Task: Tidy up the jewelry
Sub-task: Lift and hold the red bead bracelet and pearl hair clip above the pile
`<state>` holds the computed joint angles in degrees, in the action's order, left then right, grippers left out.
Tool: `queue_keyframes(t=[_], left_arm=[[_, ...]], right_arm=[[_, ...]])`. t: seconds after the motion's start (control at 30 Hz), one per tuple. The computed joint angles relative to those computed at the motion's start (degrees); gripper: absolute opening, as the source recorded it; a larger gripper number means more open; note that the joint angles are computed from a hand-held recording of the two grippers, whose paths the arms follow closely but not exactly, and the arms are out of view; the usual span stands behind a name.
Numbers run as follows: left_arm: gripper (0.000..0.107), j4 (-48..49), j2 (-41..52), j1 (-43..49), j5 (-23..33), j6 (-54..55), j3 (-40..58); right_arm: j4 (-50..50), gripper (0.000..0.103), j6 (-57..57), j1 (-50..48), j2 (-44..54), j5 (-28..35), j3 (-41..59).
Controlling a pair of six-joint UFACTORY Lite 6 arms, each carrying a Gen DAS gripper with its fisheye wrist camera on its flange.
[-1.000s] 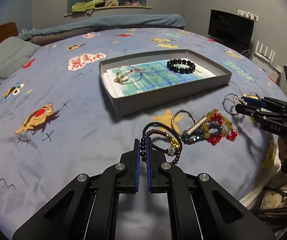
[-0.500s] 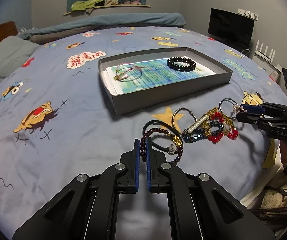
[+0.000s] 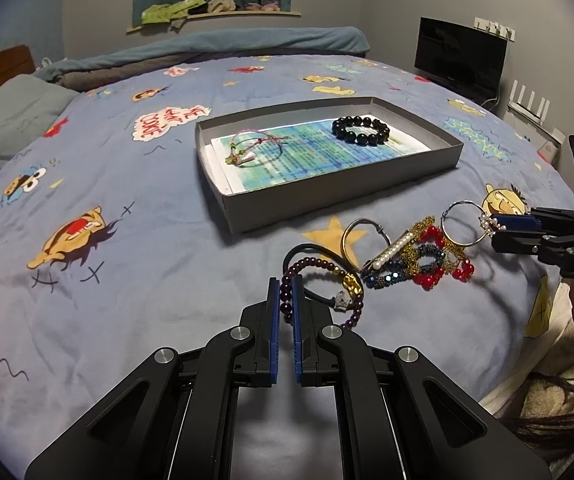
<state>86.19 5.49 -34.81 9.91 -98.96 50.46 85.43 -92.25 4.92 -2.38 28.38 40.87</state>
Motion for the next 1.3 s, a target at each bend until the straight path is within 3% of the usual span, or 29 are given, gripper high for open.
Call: queue_keyframes(t=[0.23,0.83,1.3], left_arm=[[0.006,-0.5,0.1,0.0,-0.2,0.5,0.1],[0.006,-1.0,0.4,0.0,0.0,1.1,0.4],[0.006,1.1,0.4,-0.3,0.3,-1.2,0.3]], right_arm=[[-0.9,0.040,-0.1,-1.2,-1.5,1.4,-0.1],[-4.7,0.040,8.6,-8.1,4.5,16.2,4.9],[-5.7,0.040,10.8,-8.3,2.9,19.1,4.9]])
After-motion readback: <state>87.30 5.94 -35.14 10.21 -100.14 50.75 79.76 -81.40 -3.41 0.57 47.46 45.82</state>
